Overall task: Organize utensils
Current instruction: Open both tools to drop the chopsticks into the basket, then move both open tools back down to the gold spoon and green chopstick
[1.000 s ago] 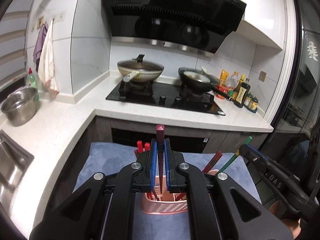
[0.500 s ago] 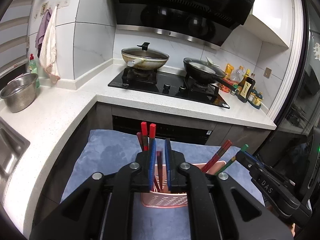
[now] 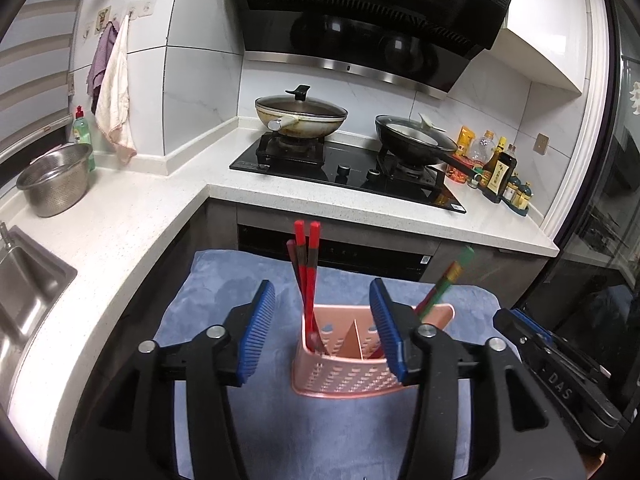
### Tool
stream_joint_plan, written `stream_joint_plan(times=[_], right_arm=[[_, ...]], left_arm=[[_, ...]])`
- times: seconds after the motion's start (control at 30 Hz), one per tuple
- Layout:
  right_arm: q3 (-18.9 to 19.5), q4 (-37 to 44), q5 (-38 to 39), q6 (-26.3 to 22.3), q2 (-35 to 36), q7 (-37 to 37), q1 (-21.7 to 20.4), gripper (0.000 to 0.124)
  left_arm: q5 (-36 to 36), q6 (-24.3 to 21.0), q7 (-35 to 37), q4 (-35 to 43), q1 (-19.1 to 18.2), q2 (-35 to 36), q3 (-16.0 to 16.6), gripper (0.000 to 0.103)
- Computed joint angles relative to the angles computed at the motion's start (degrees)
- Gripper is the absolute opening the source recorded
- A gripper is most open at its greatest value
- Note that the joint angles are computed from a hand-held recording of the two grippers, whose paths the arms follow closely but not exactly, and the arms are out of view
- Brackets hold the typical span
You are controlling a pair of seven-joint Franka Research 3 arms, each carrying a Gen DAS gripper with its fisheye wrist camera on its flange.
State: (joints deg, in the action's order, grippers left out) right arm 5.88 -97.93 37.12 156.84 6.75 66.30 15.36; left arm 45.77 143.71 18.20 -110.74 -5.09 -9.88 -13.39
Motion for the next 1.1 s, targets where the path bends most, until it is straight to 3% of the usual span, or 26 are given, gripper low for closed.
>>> stream_joint_plan(times=[0.3,0.73,1.1], right_arm=[[-1.2,-12.0,6.1,-0.7,-9.8,-5.9,0.8,0.020],[-3.3,-33.1,1.0,1.1,-24.9,-8.1,4.2,0.021],[-3.9,-46.2,-3.0,-0.7,-35.0,-6.0,5.7,0.021]], left_arm=[[-2.5,-1.3,-0.6,-6.4,-0.9,-5.3,-1.3,0.049],[-8.4,-4.7,-2.2,-16.8,-3.3,-12.8,-4.0,0.049],[-14.2,-7.2,-2.8,-25.7,-6.9,-18.8,-5.2,0.049]])
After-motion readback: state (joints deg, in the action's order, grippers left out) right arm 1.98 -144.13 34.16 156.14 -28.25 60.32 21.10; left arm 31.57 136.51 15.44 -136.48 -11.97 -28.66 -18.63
